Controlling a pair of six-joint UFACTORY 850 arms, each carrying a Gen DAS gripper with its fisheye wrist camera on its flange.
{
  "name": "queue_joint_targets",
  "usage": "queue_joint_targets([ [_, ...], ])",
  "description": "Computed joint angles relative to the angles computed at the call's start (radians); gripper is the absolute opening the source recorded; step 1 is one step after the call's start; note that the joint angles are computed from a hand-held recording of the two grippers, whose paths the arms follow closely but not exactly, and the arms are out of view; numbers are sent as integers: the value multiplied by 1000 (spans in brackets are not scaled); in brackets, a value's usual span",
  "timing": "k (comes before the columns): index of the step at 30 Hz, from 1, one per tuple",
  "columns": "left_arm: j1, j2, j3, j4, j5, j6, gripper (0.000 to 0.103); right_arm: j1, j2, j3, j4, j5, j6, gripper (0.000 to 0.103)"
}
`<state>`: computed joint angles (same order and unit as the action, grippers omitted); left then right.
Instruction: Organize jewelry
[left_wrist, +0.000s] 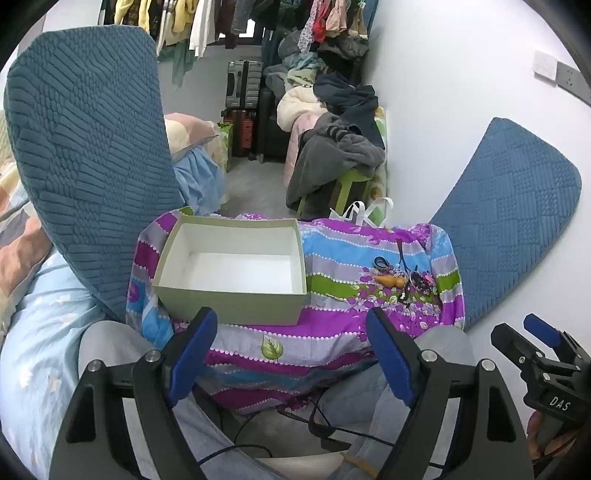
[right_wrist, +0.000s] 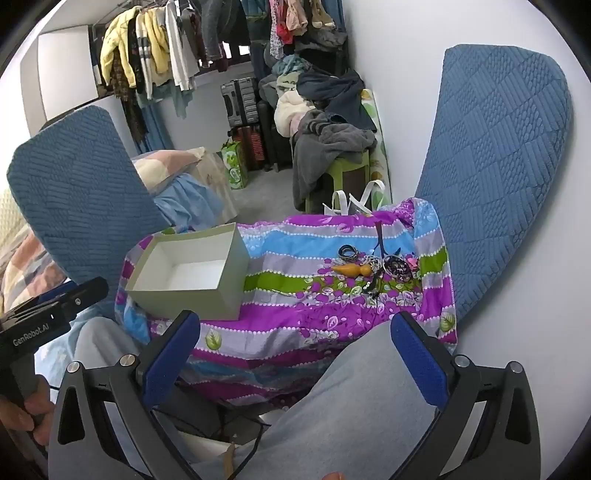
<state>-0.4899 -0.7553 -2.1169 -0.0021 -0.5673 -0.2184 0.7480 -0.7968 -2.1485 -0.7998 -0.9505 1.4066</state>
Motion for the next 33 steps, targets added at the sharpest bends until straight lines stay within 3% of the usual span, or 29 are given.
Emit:
queue_joint_targets([
  [33, 3, 18, 43, 33, 27, -32, 83, 0, 12, 38, 3, -4, 6, 103],
])
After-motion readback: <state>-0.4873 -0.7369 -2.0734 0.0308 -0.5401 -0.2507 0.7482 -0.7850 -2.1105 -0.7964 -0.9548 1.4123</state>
